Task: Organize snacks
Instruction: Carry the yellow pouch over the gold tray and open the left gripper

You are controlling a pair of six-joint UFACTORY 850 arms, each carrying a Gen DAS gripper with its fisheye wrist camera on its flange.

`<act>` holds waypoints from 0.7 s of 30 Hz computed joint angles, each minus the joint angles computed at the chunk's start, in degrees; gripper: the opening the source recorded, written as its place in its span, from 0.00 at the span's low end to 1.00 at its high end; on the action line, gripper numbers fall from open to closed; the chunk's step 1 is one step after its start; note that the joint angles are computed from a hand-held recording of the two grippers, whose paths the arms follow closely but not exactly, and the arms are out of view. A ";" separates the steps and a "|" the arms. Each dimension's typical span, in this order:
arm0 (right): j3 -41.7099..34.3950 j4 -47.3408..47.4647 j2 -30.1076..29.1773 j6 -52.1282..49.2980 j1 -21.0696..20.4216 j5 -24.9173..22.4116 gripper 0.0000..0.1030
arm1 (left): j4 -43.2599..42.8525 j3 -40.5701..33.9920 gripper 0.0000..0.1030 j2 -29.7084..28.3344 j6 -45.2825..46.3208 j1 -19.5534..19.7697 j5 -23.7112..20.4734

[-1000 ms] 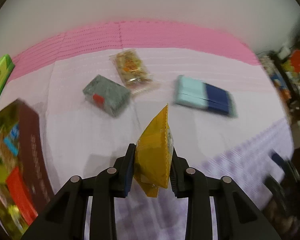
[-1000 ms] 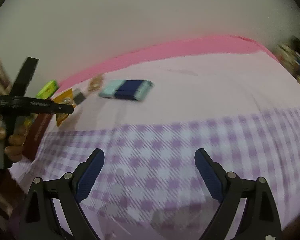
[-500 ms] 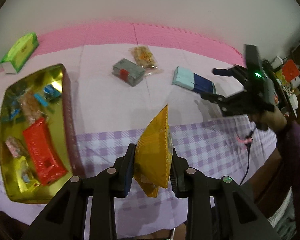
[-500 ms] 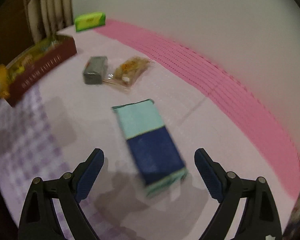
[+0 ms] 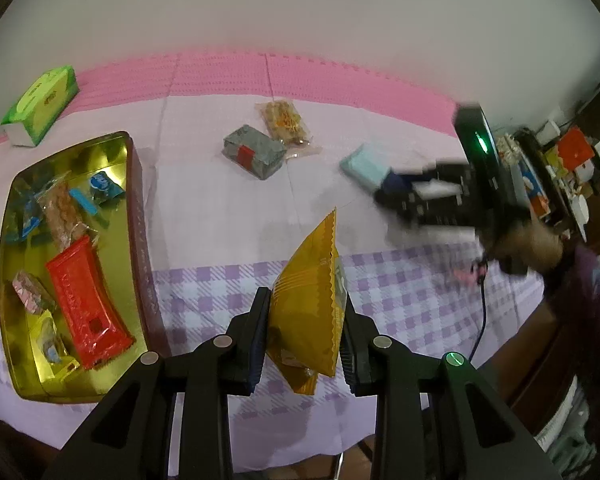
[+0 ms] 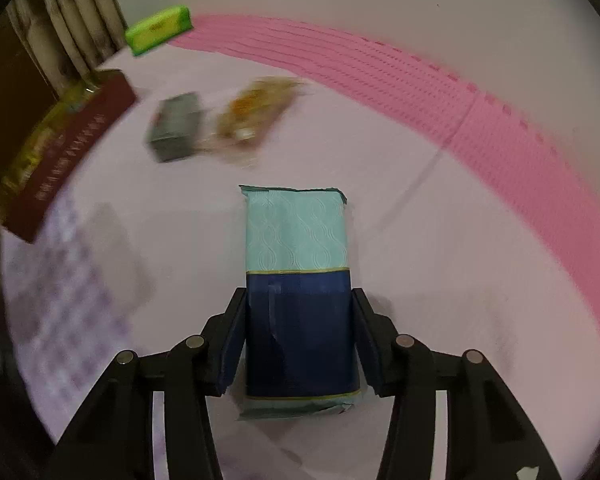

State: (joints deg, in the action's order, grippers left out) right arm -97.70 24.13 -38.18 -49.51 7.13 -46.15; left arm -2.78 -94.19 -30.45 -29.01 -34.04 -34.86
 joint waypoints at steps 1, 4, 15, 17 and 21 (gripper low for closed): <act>3.25 2.13 2.03 -0.80 -0.08 1.30 0.45 | 0.00 0.75 0.31 0.51 -0.25 -0.02 0.35; 13.79 10.89 8.75 -3.02 -1.09 5.44 0.45 | -1.28 3.01 0.31 1.97 0.18 -0.10 1.54; 38.01 41.59 24.88 -11.24 -3.02 18.51 0.45 | 3.75 13.37 0.31 9.85 -5.02 -1.60 5.70; 39.26 43.34 25.79 -12.20 -2.86 20.11 0.45 | 4.72 15.99 0.31 11.99 -6.88 -0.81 6.50; 41.92 49.71 27.66 -17.04 -2.71 23.17 0.45 | 11.40 20.00 0.31 15.72 -14.27 1.18 7.02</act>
State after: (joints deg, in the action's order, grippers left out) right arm -55.78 73.84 -10.53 -66.55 4.42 -22.98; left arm 8.62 -74.18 -14.72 -43.29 -32.86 -27.84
